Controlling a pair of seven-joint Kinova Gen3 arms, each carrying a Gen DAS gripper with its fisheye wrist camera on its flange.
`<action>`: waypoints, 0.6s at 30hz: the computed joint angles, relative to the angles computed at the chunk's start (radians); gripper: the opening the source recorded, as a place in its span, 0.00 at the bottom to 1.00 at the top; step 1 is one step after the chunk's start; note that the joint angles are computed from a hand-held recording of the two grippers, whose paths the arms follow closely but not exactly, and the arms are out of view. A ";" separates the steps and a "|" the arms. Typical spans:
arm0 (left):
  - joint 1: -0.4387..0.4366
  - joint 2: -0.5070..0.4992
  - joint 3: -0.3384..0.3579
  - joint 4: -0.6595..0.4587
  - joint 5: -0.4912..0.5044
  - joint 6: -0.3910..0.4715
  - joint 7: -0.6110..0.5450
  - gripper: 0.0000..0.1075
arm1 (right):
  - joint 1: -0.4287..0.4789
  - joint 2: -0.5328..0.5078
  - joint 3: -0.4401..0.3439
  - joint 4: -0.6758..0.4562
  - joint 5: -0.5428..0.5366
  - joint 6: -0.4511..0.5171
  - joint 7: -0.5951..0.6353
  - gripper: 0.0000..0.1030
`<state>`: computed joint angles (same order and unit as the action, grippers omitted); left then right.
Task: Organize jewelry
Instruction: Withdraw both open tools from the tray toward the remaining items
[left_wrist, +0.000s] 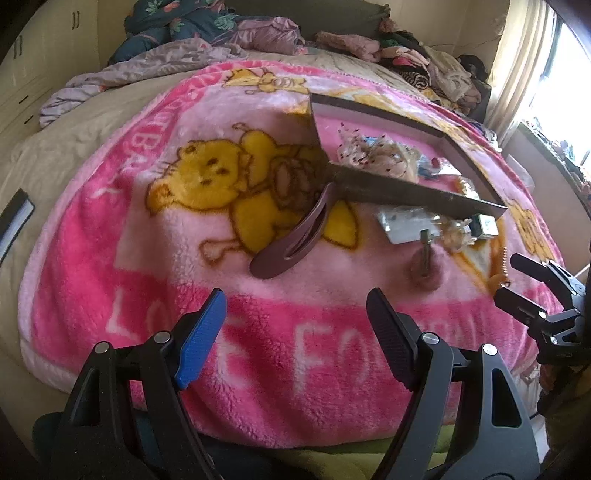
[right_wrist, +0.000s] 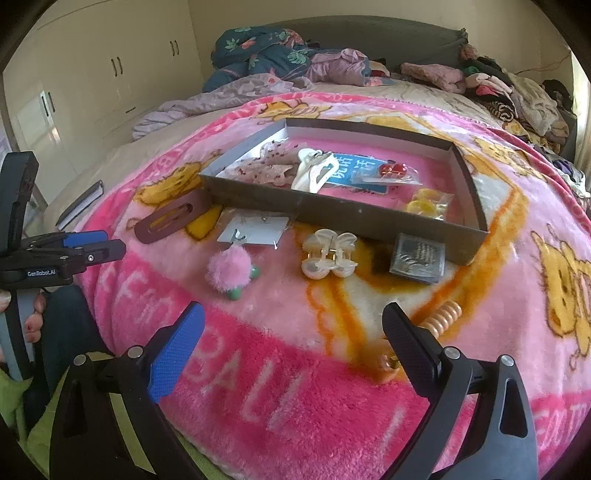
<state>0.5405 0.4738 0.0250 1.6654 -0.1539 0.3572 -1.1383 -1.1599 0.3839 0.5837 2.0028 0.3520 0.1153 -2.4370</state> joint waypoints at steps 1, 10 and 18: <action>0.004 0.005 -0.005 -0.003 -0.004 0.000 0.003 0.64 | 0.004 0.007 -0.003 -0.003 -0.001 -0.003 0.001 0.91; 0.028 0.066 -0.036 -0.062 -0.044 0.012 0.006 0.64 | 0.125 0.071 -0.083 -0.049 -0.077 -0.019 0.069 0.82; 0.029 0.122 -0.035 -0.158 -0.062 0.052 -0.018 0.60 | 0.231 0.092 -0.158 -0.075 -0.157 -0.039 0.150 0.69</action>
